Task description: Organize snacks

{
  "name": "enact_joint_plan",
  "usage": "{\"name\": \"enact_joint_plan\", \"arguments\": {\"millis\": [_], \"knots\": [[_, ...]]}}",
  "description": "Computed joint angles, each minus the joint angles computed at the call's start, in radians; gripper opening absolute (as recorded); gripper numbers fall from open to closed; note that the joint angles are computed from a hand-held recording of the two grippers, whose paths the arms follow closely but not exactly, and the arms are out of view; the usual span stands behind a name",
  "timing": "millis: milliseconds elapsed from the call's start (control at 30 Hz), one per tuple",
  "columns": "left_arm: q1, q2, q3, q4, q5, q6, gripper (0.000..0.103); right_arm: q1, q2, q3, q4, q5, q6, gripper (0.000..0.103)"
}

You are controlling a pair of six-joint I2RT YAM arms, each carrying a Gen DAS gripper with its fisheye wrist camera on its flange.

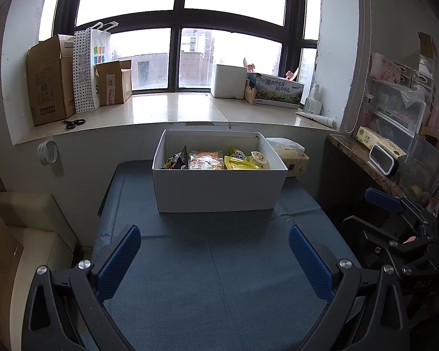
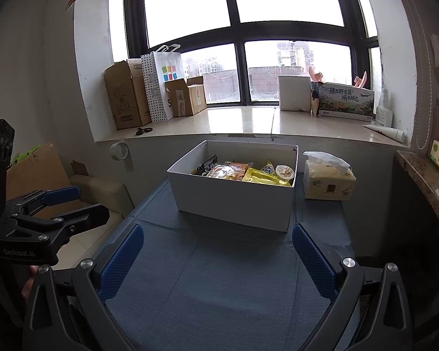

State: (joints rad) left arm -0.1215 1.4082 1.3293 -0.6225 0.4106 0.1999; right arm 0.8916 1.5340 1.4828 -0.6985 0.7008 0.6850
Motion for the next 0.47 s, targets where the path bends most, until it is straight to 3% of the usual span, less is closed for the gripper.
{"name": "enact_joint_plan", "arguments": {"millis": [467], "knots": [[0.011,-0.007,-0.007,0.005,0.011,-0.003,0.103,-0.004,-0.003,-0.001,0.004,-0.003,-0.007,0.103]]}}
